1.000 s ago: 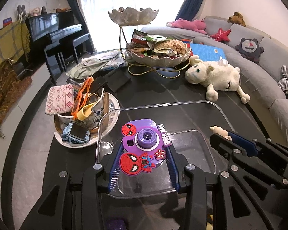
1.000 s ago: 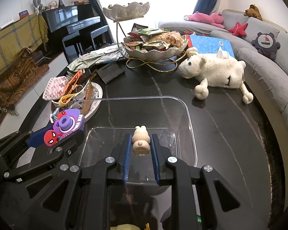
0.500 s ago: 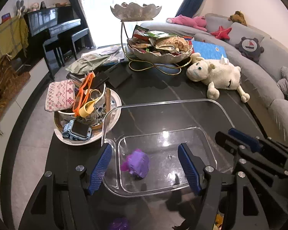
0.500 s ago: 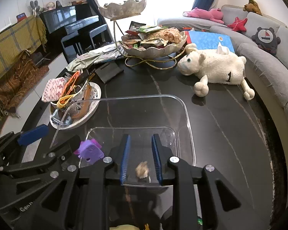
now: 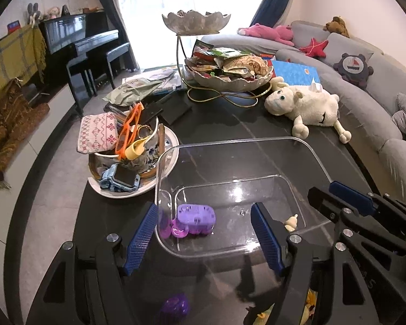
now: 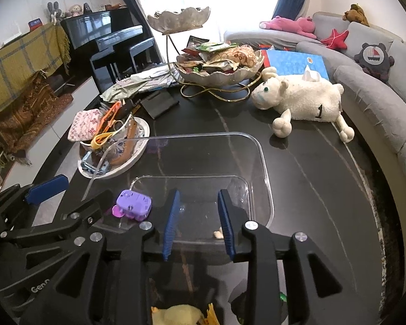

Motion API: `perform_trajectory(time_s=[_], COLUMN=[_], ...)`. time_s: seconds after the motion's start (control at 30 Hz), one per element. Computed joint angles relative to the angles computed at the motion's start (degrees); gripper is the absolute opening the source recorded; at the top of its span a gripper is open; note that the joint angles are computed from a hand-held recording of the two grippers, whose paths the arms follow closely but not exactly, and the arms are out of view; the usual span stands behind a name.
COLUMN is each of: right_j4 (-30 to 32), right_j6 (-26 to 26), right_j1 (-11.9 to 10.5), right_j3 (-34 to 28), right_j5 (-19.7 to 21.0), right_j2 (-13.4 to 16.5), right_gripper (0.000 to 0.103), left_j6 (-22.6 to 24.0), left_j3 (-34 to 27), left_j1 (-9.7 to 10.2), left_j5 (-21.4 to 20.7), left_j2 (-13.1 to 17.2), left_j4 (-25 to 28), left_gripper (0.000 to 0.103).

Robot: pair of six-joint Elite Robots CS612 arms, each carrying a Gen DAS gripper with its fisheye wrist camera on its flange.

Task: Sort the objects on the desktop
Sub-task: 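Withdraw both open tools from the box toward the yellow plush on the table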

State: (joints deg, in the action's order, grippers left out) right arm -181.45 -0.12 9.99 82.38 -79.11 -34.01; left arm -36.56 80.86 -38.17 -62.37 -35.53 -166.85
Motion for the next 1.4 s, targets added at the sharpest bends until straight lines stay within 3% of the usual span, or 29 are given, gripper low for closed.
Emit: perform_trajectory(time_s=[0.23, 0.47, 0.7, 0.8, 0.87, 1.07, 1.4], right_j4=[-0.75, -1.86, -4.94, -6.48, -7.0, -7.66, -9.97], right_j6=[1.79, 0.95, 0.62, 0.38, 0.24, -0.59, -1.23], right_j1=[-0.53, -0.36, -0.25, -0.08, -0.09, 0.0, 0.18], right_j3=[2.57, 5.21, 8.08, 9.29, 10.0, 11.57, 14.7], right_j5=[2.21, 1.63, 0.87, -0.32, -0.31, -0.41, -2.48], right_j2=[-1.48, -2.9, -4.52, -5.15, -5.49, -6.09, -7.02], right_gripper=[0.039, 0.045, 0.051, 0.054, 0.056, 0.057, 0.056], left_j6=[-1.0, -1.24, -2.33, -4.0, -4.95, -5.58, -1.58], left_j3=[2.89, 5.67, 8.4, 9.34, 9.9, 11.88, 14.05], left_j1=[-0.79, -1.73, -2.05, -1.97, -1.86, -3.17, -5.05], left_j5=[1.27, 2.5, 0.68, -0.5, -1.63, 2.68, 6.45], left_j2=[-1.72, -3.32, -4.94, -5.61, -5.98, -6.47, -6.6], left_j4=[-1.91, -3.78, -5.37, -4.56, -4.2, -4.93, -9.33], left_gripper=[0.068, 0.069, 0.07, 0.081, 0.082, 0.092, 0.093])
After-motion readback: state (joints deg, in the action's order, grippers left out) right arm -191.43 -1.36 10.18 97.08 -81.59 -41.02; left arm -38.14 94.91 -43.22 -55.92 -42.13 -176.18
